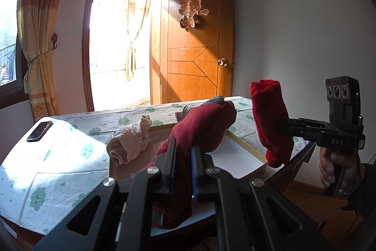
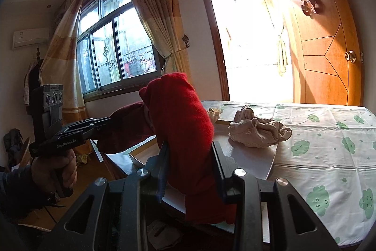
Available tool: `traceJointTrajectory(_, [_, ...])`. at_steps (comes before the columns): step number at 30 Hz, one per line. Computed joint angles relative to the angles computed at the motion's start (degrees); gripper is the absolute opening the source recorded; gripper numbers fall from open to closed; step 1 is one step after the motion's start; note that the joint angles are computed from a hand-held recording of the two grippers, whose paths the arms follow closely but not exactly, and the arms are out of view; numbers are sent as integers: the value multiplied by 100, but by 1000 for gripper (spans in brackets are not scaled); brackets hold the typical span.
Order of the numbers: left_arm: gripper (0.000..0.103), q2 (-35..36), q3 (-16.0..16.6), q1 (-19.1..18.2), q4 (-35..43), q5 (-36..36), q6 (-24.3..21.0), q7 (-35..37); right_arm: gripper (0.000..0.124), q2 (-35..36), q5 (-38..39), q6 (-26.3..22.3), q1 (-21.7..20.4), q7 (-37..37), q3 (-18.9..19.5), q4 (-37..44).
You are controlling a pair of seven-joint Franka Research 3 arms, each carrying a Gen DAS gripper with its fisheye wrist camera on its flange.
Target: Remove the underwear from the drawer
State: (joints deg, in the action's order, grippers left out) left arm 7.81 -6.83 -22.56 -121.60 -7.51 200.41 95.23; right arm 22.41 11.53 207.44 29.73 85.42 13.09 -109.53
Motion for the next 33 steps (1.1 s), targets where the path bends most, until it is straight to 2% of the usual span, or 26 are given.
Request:
traceJointTrajectory(7, [7, 337, 591, -662, 552, -576, -361, 590, 36, 159, 384, -292, 198, -284, -250, 344])
traceJointTrajectory(13, [7, 695, 1630, -1606, 1086, -726, -765, 637, 36, 306, 863, -658, 509, -709, -575, 779])
traceJointTrajectory(19, [7, 1071, 2033, -1786, 1663, -403, -1261, 152, 36, 547, 1514, -1188, 1121, -1104, -1328, 1380])
traceJointTrajectory(23, [7, 1313, 2140, -1765, 2060, -140, -1606, -166, 36, 741, 1721, -1588, 1574, -1045, -1995, 1749])
traceJointTrajectory(28, [7, 1620, 1907, -1439, 2603, 92, -2081, -509, 36, 1097, 1518, -2175, 2009, -497, -2802, 2265])
traceJointTrajectory(30, [7, 1724, 1896, -1392, 2785, 215, -2240, -685, 36, 1244, 1377, -2378, 2115, -253, -3032, 2465])
traceJointTrajectory(33, [7, 1886, 1714, -1185, 3105, 336, -2540, -862, 36, 1420, 1144, -2626, 2128, 36, -3182, 2723])
